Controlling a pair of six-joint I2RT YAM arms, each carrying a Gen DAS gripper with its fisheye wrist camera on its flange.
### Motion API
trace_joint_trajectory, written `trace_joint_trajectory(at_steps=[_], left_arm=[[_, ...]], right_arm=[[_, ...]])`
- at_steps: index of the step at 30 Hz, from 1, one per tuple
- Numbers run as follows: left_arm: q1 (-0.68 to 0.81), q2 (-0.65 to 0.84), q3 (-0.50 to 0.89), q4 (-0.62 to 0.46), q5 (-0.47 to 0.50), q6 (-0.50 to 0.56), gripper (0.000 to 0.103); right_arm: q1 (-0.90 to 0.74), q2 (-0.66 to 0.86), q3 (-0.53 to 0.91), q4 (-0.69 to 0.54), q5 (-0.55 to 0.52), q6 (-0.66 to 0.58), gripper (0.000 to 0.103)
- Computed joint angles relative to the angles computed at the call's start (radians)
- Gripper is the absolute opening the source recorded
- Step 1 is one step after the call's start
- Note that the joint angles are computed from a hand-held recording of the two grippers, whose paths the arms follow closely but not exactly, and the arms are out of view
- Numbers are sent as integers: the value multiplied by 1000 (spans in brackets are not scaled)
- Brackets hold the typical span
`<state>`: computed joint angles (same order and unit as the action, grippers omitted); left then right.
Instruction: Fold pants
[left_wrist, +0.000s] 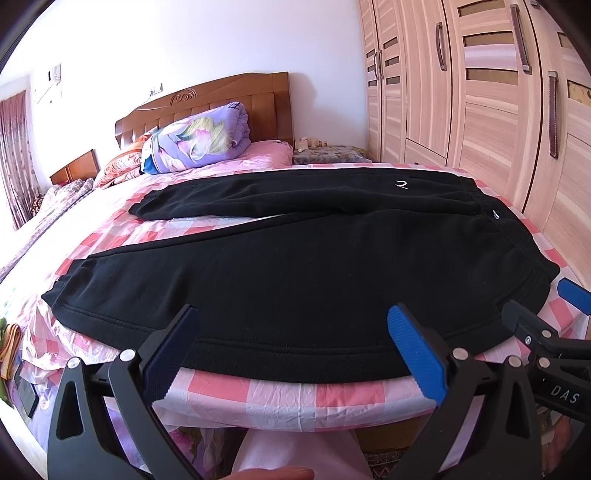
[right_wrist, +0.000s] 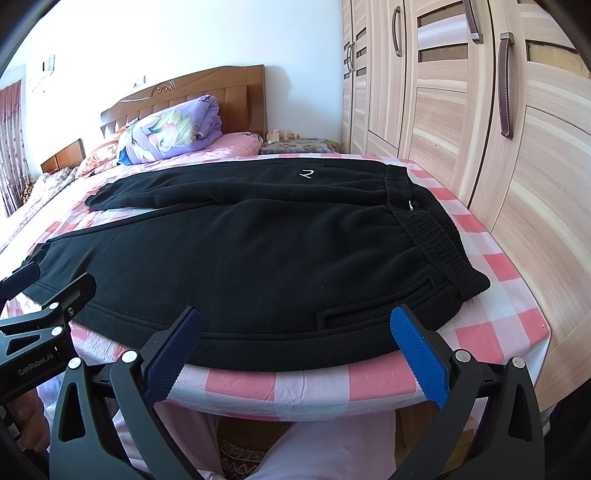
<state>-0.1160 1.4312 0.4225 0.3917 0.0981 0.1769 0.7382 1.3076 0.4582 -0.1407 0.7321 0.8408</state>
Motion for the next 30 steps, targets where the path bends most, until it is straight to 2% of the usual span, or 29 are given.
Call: trace_joint_trajectory(at_steps=[30], left_arm=[[0,6,3,-1,-1,-1,102]], right_arm=[[7,5,-8,5,-8,21,99]])
